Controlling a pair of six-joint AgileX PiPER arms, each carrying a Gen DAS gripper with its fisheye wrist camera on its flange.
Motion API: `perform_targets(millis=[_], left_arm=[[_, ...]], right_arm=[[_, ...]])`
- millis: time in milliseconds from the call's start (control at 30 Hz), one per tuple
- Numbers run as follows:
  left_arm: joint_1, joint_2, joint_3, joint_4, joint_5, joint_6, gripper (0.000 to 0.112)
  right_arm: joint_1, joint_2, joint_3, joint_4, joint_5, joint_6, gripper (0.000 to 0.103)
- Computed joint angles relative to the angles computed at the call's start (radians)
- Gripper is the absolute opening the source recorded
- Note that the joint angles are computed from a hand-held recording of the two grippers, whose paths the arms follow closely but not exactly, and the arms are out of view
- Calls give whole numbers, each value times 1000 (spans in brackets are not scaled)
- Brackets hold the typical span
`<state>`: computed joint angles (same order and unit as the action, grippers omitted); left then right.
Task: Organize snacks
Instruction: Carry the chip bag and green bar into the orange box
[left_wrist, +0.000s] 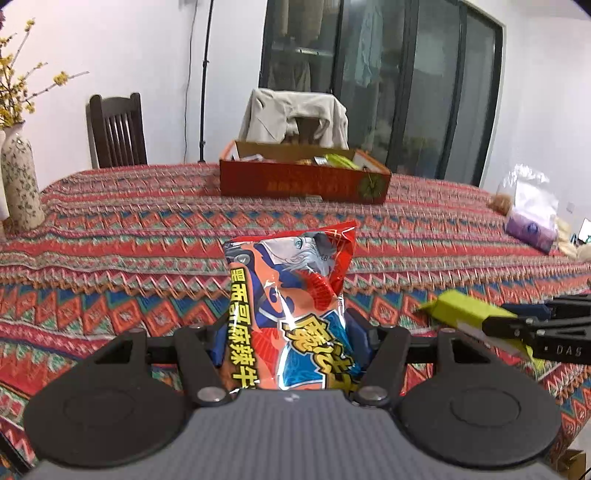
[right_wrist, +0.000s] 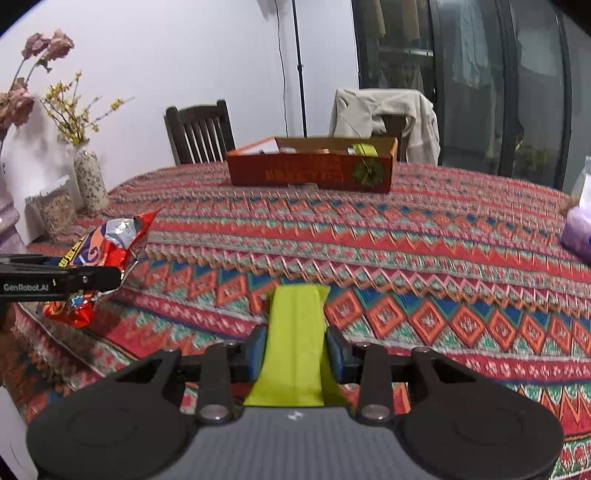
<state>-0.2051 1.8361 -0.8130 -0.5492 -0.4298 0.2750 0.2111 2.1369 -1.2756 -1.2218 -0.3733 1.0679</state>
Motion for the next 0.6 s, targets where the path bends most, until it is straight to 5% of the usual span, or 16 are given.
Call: perform_targets(millis=[433, 533, 600], left_arm=[[62, 9, -81, 23, 55, 4, 62], [67, 28, -94, 11, 74, 14, 62], [69, 35, -100, 5, 80, 19, 62]], right_arm=[[52, 108, -129, -91, 56, 109, 36], [61, 152, -181, -93, 48, 129, 51], [75, 165, -212, -111, 74, 145, 42]])
